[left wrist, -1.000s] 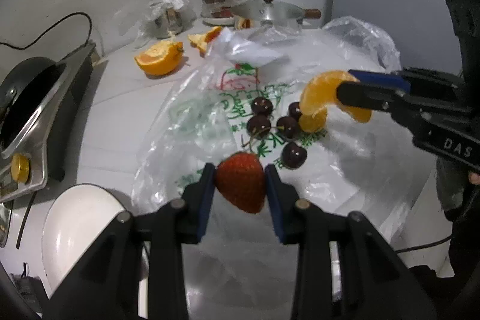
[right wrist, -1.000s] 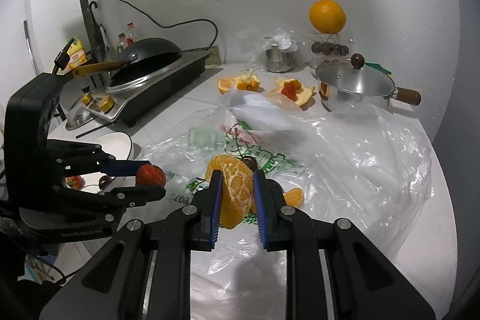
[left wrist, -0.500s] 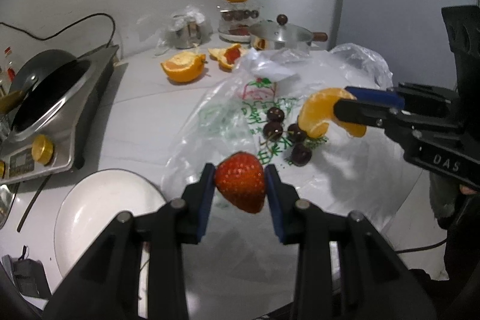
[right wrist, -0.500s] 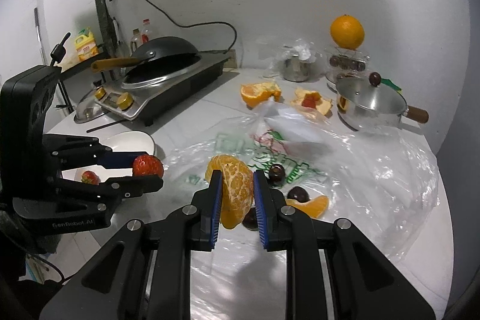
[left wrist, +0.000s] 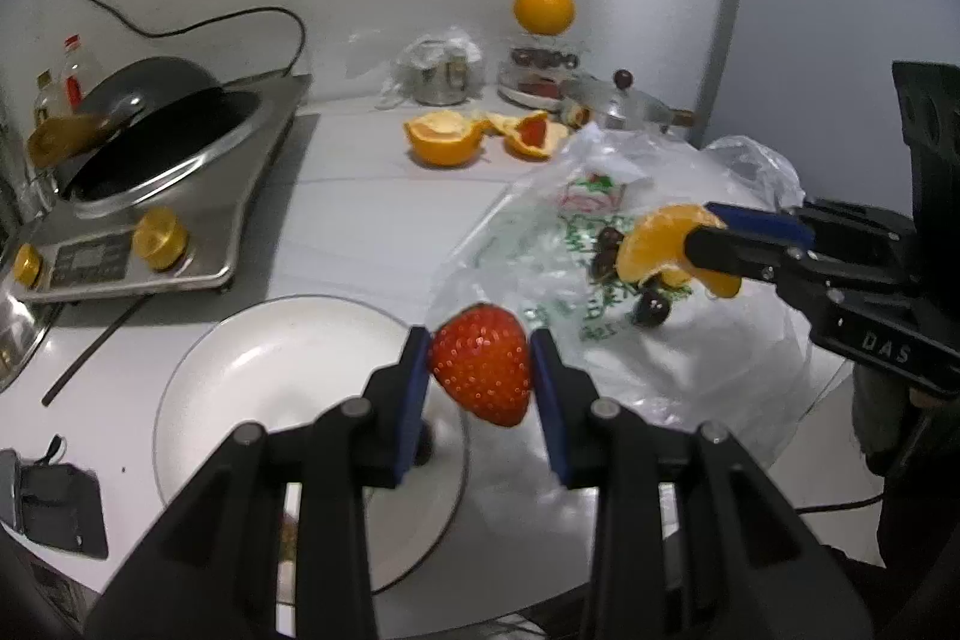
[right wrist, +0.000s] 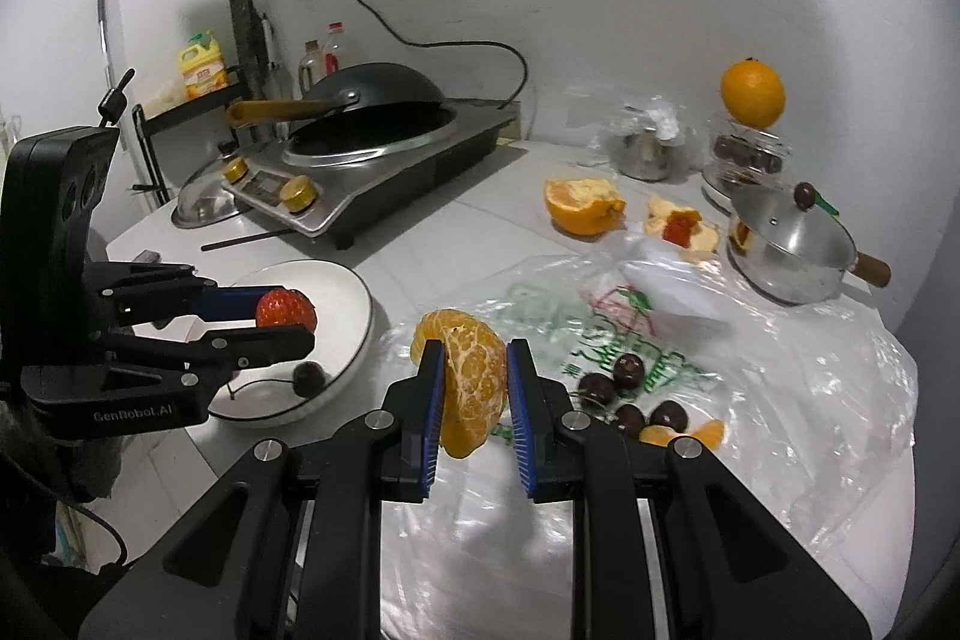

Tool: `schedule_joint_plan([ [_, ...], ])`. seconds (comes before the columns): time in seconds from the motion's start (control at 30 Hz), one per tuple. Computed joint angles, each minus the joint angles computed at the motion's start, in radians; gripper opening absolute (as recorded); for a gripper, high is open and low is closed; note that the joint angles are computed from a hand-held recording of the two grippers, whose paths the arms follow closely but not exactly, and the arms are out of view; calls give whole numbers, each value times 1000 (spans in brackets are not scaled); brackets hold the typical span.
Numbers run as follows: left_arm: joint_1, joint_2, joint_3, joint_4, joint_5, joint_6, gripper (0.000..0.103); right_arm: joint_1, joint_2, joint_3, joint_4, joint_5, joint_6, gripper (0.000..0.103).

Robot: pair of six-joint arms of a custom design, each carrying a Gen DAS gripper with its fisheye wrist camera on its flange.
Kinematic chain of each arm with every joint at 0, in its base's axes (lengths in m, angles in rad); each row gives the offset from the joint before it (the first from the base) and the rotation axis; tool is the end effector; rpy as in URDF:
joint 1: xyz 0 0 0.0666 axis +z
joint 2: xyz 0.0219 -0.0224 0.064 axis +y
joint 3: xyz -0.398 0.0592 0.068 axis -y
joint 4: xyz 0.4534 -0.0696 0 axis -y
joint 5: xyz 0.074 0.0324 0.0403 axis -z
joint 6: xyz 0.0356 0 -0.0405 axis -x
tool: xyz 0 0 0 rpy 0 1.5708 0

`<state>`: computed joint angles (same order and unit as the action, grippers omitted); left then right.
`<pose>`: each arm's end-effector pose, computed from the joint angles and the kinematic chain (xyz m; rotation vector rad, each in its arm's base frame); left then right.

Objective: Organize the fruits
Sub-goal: 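Carry the strawberry and tangerine segment over the white plate with both tools, then open the left tool to drop the strawberry onto the plate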

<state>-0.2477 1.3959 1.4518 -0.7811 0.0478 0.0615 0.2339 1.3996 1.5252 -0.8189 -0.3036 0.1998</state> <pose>0.5367 -0.1379 0.4869 0.2389 2.2920 -0.2141 0.5364 0.1383 0.5220 -0.6406 2.1583 0.3614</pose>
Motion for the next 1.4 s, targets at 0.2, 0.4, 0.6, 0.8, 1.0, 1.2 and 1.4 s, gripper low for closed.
schedule_joint_plan([
  [0.2, 39, -34, -39, 15, 3, 7, 34, 38, 10, 12, -11, 17, 8, 22],
  [0.4, 73, -59, -73, 29, 6, 11, 34, 72, 25, 25, -21, 35, 14, 22],
  [0.6, 101, -66, -99, 40, 16, 21, 34, 98, 41, 35, -32, 50, 20, 22],
  [0.8, 123, -58, -117, 42, 35, 30, 34, 117, 59, 47, -46, 62, 27, 22],
  [1.0, 133, -45, -133, 40, 51, 35, 34, 135, 84, 64, -63, 71, 33, 22],
  [1.2, 141, -31, -145, 41, 80, 48, 34, 148, 104, 82, -74, 79, 40, 22],
  [1.4, 147, -20, -149, 38, 112, 55, 35, 163, 125, 99, -88, 86, 46, 22],
])
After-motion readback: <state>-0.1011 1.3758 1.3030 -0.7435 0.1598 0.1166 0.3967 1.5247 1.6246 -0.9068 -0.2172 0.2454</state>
